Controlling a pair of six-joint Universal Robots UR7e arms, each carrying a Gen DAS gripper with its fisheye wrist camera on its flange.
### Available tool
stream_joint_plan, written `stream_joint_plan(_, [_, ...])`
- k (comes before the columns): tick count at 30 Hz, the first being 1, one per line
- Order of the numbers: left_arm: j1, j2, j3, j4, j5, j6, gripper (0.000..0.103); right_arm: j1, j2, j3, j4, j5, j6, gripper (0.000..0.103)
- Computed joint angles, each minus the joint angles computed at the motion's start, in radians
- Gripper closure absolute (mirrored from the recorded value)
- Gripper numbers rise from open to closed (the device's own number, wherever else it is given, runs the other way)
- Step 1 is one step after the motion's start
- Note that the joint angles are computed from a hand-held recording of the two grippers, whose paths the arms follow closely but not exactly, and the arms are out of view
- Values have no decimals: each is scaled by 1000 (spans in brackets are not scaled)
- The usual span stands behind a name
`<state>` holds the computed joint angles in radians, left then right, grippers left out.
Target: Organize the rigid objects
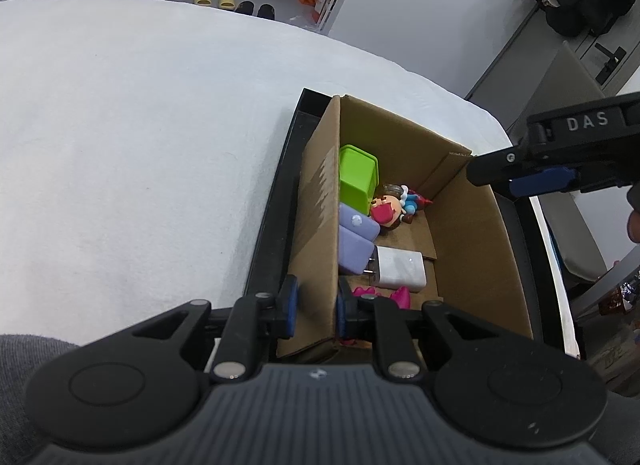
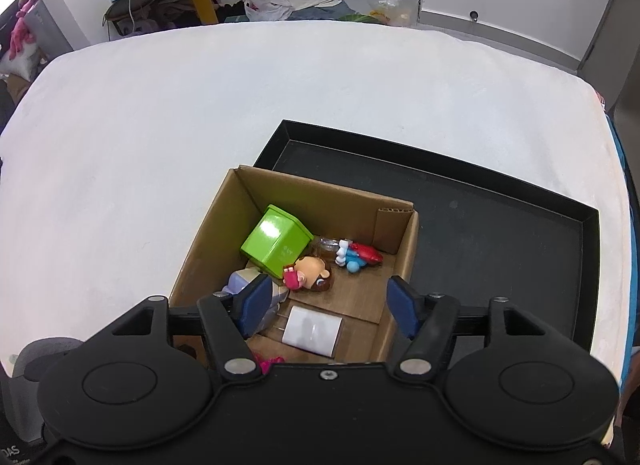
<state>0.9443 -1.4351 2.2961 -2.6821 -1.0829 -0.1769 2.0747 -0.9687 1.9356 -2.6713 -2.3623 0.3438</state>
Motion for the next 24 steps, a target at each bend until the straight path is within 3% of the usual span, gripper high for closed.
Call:
stream_joint_plan(16, [-36,14,-73,197,43,-60,85,15,-105,121,-65,-23,80,11])
stream_joint_plan(24, [-77,-4,-118,315,56,-88,79,22,-172,188,-101,-27,127,4])
